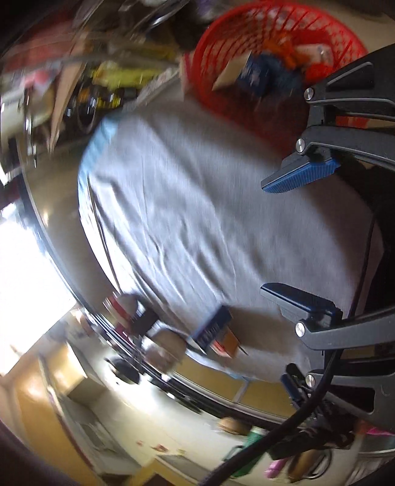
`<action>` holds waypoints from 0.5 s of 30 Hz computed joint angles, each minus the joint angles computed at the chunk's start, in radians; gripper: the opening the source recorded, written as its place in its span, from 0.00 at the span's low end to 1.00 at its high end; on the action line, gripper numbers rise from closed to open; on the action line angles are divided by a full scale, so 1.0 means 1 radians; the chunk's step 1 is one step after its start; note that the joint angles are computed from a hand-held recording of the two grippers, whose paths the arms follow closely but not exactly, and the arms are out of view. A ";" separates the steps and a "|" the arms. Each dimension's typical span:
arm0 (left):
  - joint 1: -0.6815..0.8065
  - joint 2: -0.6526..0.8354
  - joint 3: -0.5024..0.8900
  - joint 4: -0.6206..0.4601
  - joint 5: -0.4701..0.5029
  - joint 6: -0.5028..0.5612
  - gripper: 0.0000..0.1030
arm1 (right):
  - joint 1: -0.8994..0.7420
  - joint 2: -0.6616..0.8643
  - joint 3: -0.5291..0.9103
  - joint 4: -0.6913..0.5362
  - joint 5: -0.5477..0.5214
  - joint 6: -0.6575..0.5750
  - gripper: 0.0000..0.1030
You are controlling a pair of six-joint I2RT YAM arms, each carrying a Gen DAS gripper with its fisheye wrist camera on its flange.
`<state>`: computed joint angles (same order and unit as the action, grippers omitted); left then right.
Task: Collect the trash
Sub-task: 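Move both open tools back over the table, then grasp the blue-and-white carton with the right tool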
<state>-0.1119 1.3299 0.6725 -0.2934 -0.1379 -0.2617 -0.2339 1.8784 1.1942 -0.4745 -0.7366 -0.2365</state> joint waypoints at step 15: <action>0.329 0.022 0.000 0.024 0.094 0.146 0.65 | 0.392 0.113 0.165 0.058 0.120 0.128 0.67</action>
